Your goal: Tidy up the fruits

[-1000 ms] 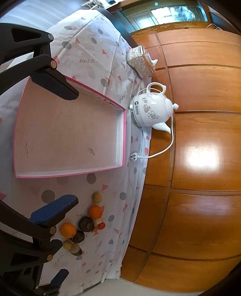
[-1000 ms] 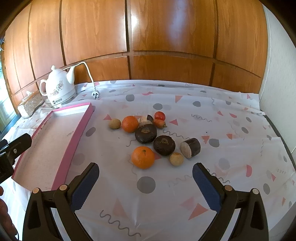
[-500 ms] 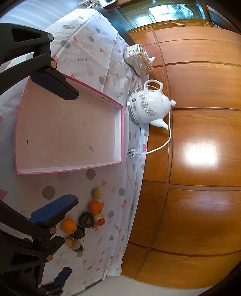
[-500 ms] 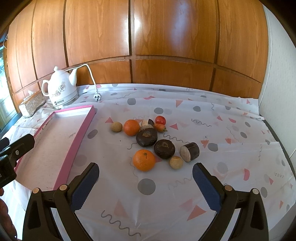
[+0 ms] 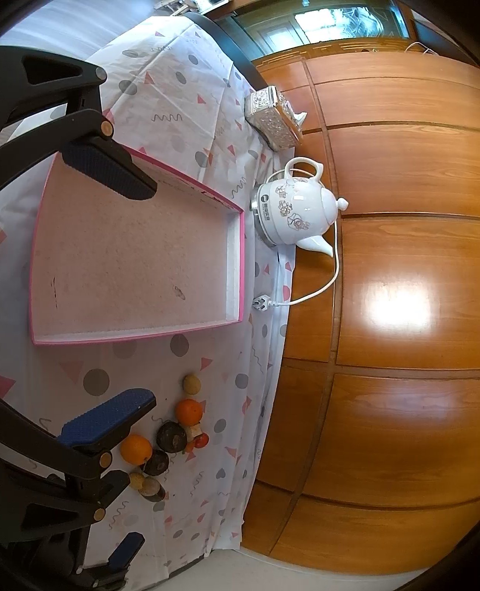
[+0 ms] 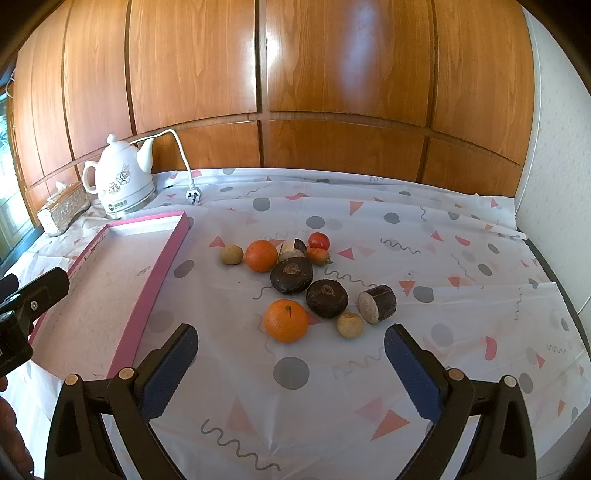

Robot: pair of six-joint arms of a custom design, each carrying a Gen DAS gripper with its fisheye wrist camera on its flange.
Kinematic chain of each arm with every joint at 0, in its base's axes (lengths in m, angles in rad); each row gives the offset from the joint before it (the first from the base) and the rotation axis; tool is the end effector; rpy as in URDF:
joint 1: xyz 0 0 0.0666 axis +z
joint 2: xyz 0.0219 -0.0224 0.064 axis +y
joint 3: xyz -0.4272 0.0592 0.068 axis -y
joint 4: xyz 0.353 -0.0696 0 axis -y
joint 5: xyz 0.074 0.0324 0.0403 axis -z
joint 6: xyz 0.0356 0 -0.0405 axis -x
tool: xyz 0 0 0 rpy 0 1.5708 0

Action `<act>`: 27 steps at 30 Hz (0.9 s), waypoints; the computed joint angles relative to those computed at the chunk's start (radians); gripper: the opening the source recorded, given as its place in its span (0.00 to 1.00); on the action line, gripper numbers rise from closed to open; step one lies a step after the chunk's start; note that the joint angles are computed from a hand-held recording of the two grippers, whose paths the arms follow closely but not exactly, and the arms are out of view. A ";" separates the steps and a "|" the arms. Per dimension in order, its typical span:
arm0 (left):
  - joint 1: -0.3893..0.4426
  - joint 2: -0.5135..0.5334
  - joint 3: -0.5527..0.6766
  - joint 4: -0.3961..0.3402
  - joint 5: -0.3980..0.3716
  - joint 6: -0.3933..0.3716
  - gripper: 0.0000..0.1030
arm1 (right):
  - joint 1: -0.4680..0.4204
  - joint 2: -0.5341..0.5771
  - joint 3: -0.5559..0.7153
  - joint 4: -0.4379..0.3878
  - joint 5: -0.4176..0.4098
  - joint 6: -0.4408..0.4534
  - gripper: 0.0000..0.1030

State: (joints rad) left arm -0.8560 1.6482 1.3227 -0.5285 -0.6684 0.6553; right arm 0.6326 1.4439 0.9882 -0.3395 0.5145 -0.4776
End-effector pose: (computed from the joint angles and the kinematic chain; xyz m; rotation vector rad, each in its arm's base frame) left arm 0.3598 -0.3816 0.3614 -0.0639 2.2030 -0.0091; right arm 0.3539 0.2372 0.3325 0.0662 2.2406 -0.0185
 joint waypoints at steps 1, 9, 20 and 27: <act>0.000 -0.002 -0.003 0.002 0.001 -0.001 1.00 | 0.000 0.000 0.001 -0.002 0.000 -0.001 1.00; 0.007 0.002 -0.010 0.036 0.069 -0.019 1.00 | -0.026 -0.005 -0.008 0.001 -0.052 -0.001 1.00; 0.030 0.065 0.037 0.082 0.330 -0.129 1.00 | -0.214 -0.037 -0.093 -0.023 -0.208 -0.022 0.71; 0.028 0.169 0.148 0.025 0.447 -0.194 0.77 | -0.301 -0.025 -0.117 0.005 -0.293 -0.007 0.40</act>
State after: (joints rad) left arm -0.8278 1.8176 1.4706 -0.5033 -0.2216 0.4617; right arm 0.3318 1.4186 0.8711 -0.3341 0.2218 -0.4844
